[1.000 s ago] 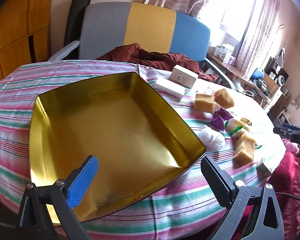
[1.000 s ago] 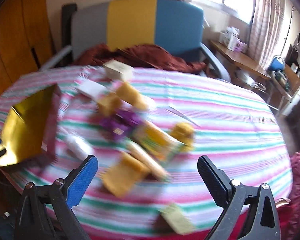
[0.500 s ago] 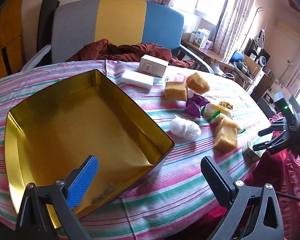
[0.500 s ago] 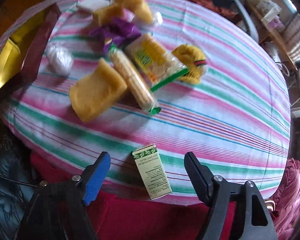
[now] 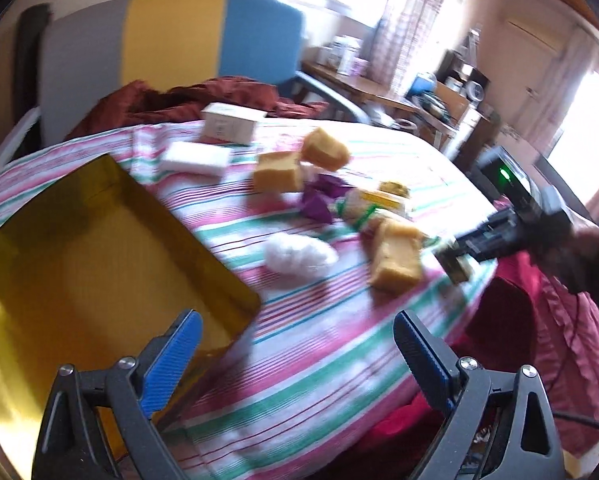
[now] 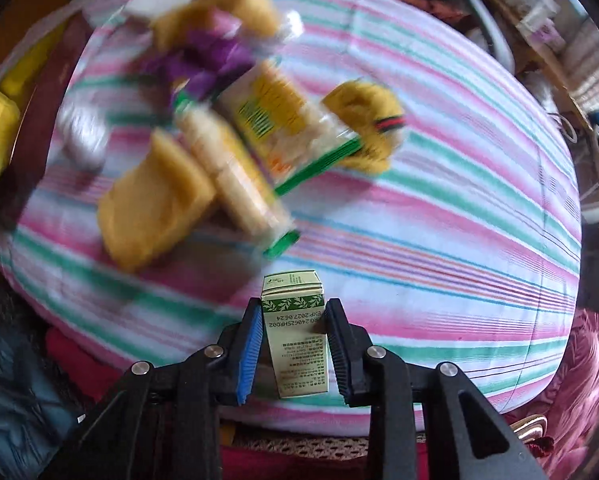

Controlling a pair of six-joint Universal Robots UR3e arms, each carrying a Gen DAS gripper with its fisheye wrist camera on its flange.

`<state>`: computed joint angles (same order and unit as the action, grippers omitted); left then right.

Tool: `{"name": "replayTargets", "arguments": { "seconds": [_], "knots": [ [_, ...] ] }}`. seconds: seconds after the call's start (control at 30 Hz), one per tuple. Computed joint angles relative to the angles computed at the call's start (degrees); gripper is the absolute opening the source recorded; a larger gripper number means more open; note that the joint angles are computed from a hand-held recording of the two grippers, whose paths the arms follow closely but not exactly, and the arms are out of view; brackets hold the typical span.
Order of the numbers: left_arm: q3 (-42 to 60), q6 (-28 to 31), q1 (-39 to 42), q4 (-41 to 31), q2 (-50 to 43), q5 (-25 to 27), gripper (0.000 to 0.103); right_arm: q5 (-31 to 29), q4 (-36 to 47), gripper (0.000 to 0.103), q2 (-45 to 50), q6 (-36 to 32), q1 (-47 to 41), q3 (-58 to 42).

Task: Organize objects
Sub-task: 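Grasp the green-and-white carton with the right gripper while the left tool reaches toward the sponges, then grasp a yellow sponge with the left gripper while the right gripper carries the carton toward the tray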

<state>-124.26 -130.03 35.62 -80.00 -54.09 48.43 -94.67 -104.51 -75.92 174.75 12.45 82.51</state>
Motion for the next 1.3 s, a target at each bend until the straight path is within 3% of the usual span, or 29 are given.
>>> {"name": "replayTargets", "arguments": {
  "seconds": [0.17,0.37,0.67,0.73,0.83,0.87,0.93,1.03,1.2,1.3],
  "knots": [
    [0.7,-10.3,-14.8,18.3,-10.9,4.2,0.098,1.7,-8.2,0.031,-3.2,3.5,-4.0,8.2],
    [6.3,-18.5,-28.5,30.8,-25.6,9.4,0.098,6.9,-12.6,0.03,-6.1,4.8,-7.0,14.0],
    [15.8,-29.5,-41.5,41.4,-44.1,16.7,0.096,7.7,-14.1,0.03,-10.0,5.8,-7.5,17.7],
    [18.6,-31.5,-43.6,42.1,-47.9,18.7,0.091,7.9,-14.9,0.03,-10.7,5.7,-7.8,18.6],
    [22.2,-31.8,-45.3,39.9,-51.9,19.4,0.06,8.7,-16.6,0.03,-9.1,5.2,-9.1,17.9],
    [21.9,-30.9,-45.1,39.4,-51.8,17.8,0.052,8.8,-17.2,0.03,-9.7,5.4,-9.4,18.6],
    [19.3,-30.4,-46.0,42.4,-49.6,19.7,0.051,9.1,-17.0,0.03,-12.1,6.5,-9.1,19.5],
    [14.2,-28.3,-43.3,42.7,-43.2,17.5,0.05,9.8,-19.6,0.03,-16.5,7.7,-10.2,23.3],
    [7.7,-24.1,-32.0,35.1,-28.2,10.5,0.051,8.5,-20.2,0.03,-21.1,9.1,-10.5,25.0],
    [5.2,-19.7,-22.1,26.4,-18.3,6.1,0.051,7.0,-23.8,0.03,-18.5,11.0,-9.7,23.8]
  ]
}}
